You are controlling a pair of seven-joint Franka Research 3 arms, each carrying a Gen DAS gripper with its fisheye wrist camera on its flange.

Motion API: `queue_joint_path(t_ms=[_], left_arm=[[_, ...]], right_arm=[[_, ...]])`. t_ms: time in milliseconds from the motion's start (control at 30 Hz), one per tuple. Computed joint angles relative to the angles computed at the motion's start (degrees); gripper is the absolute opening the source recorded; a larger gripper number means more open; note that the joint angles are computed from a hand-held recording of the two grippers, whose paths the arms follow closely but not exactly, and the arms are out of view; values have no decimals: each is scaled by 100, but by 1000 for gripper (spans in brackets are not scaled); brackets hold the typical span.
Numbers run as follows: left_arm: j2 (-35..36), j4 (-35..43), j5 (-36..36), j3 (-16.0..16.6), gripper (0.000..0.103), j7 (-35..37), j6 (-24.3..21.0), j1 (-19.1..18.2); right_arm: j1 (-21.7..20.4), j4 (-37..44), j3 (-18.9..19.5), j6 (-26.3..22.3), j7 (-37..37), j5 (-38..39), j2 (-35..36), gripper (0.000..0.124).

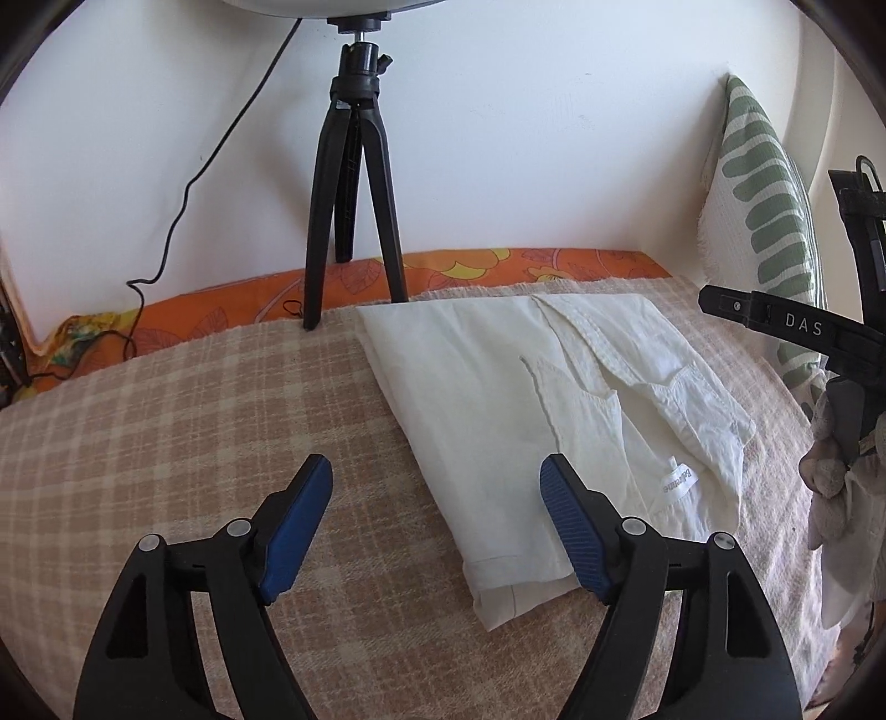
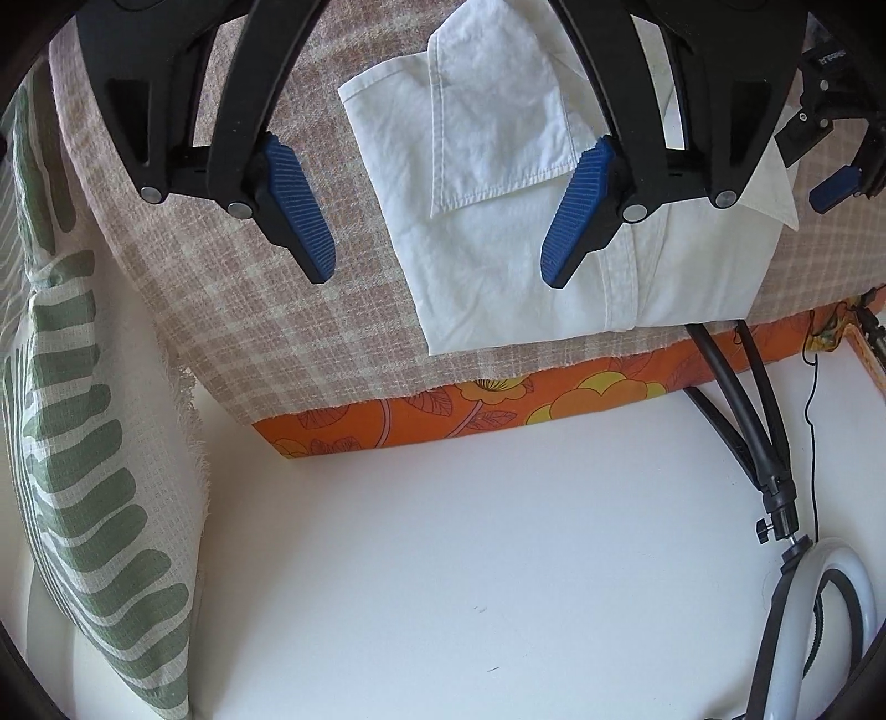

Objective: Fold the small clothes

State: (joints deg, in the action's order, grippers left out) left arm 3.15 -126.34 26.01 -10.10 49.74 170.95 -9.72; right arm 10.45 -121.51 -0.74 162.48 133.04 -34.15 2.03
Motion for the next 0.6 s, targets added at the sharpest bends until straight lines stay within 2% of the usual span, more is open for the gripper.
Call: queue_joint_path(t_ms=[67, 267, 600], left_arm=[[-115, -65, 240, 17, 77, -168, -113, -33], [-532, -427, -50, -65, 78, -7, -116, 16], [-1775, -1251, -352, -144, 78, 199, -159, 58]], right_arm=[[24, -70, 31, -27, 72, -96, -117, 85], [-60, -329, 252, -99, 375, -343, -554, 85], [-419, -892, 979, -413, 757, -492, -1656, 86]])
